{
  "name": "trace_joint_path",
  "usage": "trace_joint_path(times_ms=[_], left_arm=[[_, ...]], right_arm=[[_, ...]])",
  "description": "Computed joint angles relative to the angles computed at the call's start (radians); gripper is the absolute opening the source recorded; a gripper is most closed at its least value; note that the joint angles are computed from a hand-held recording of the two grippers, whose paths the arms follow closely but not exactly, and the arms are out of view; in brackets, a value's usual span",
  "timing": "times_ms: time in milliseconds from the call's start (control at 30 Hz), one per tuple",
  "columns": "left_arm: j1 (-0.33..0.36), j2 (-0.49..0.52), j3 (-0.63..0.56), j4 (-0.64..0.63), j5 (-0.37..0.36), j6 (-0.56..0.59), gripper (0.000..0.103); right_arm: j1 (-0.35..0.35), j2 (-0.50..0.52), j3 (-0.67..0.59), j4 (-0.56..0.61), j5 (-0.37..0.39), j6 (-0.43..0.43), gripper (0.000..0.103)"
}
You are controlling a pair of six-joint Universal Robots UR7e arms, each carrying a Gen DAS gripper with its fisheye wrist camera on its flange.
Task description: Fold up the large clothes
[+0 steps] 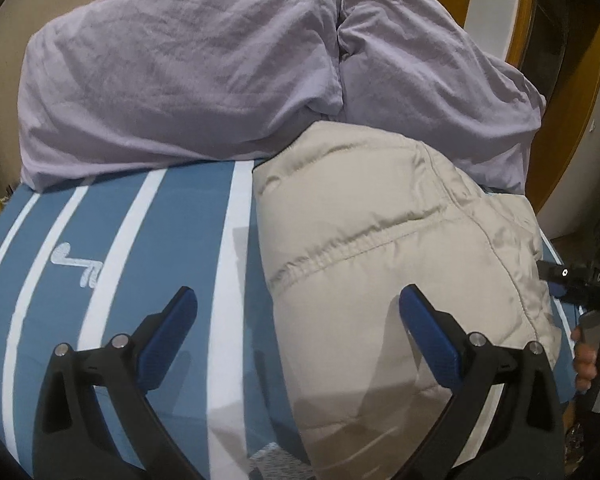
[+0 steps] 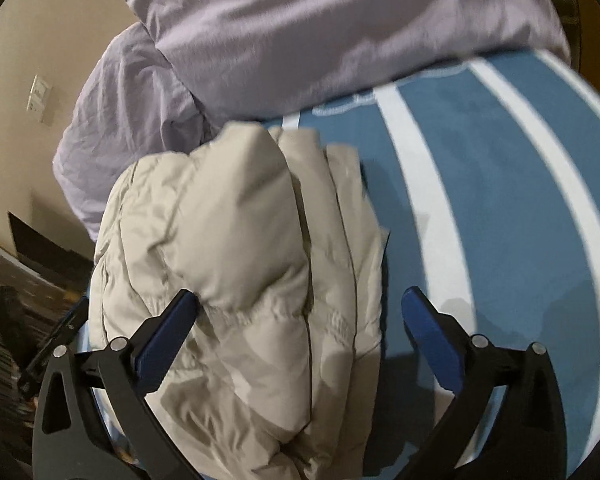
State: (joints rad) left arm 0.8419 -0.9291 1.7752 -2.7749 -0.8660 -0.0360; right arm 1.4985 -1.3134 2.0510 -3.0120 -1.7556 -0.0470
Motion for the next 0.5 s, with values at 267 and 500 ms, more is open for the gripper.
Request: trace_joint_path(times_ms=[267, 500], left_arm=[[0.028, 0.018, -0.028, 0.021, -0.071, -0.041, 0.101], [0.088, 0.031, -0.069, 0.044, -0.23, -0.146, 0.101]], right_arm=[[-0.076, 0.007, 0.002, 0.045, 0.178, 0.032, 0.102], [-0.122, 0.01, 0.012, 0.05, 0.306, 0.028, 0.102]])
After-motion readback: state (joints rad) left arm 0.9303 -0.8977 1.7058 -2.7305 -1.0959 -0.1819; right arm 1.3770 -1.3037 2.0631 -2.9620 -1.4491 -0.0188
